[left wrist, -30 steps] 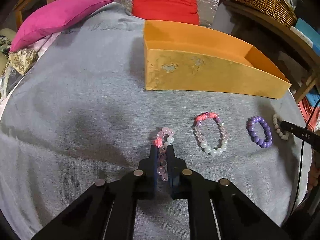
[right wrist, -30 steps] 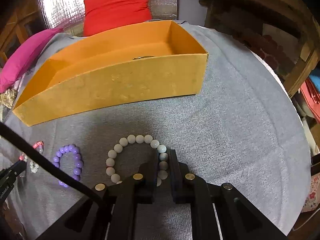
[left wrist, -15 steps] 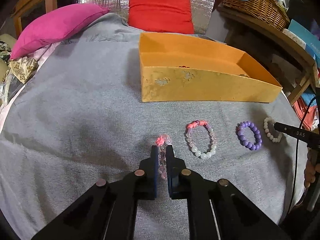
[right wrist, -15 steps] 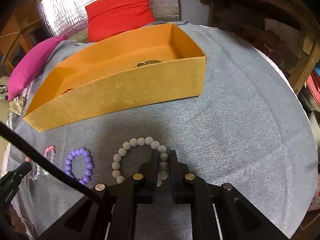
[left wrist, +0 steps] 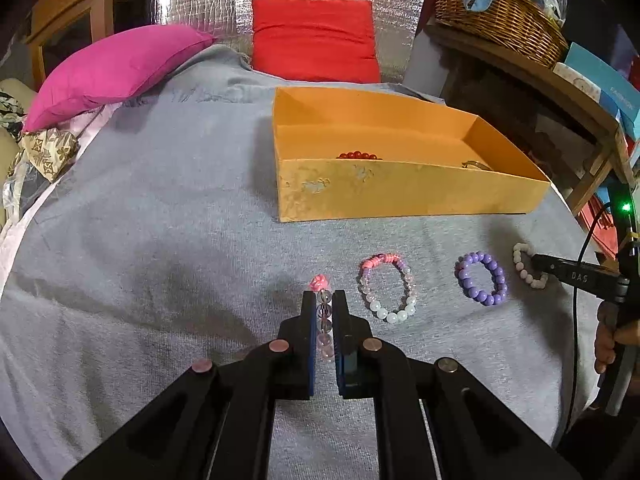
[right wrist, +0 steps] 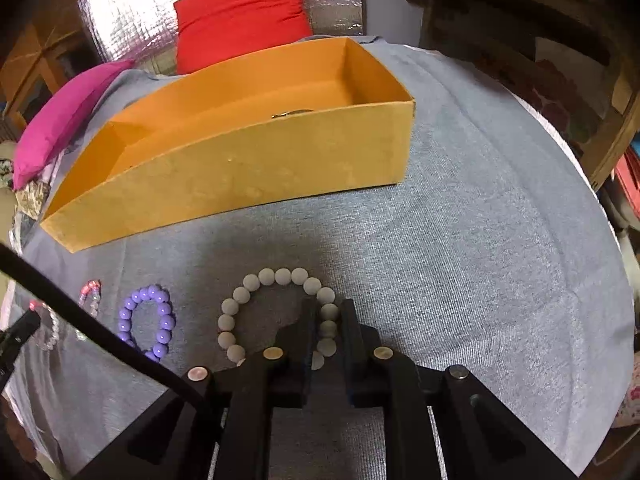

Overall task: Organize jewelry
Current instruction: 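Lift pink-white bracelet with left gripper while right gripper lifts white bead bracelet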

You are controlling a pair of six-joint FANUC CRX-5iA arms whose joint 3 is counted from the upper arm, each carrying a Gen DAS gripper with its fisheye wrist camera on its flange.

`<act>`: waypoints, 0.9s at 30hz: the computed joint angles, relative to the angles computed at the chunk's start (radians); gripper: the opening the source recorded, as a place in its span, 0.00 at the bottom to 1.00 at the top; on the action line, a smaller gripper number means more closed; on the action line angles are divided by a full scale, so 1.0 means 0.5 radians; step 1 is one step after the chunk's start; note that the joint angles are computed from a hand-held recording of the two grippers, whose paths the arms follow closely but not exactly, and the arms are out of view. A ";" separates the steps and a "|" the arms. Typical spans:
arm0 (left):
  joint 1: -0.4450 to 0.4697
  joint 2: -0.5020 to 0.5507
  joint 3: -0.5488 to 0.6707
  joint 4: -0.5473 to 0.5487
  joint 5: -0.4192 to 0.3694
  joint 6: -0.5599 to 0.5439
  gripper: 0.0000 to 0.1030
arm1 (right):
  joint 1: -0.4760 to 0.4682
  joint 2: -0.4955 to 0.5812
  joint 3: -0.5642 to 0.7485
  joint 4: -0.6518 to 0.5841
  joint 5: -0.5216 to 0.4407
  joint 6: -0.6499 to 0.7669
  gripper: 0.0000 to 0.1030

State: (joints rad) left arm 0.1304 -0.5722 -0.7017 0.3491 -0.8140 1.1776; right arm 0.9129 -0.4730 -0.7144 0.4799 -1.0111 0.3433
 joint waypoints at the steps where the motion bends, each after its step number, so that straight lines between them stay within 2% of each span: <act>1: 0.000 0.001 0.004 -0.003 -0.002 0.004 0.07 | 0.019 -0.007 -0.009 0.015 -0.005 -0.012 0.13; 15: -0.103 0.023 0.055 -0.115 0.060 0.158 0.07 | 0.315 -0.301 -0.189 0.408 -0.069 -0.342 0.10; 18: -0.142 0.031 0.070 -0.149 0.089 0.203 0.07 | 0.287 -0.326 -0.207 0.458 -0.018 -0.359 0.10; 27: -0.268 0.079 0.127 -0.232 0.139 0.322 0.07 | 0.355 -0.362 -0.258 0.654 0.064 -0.508 0.10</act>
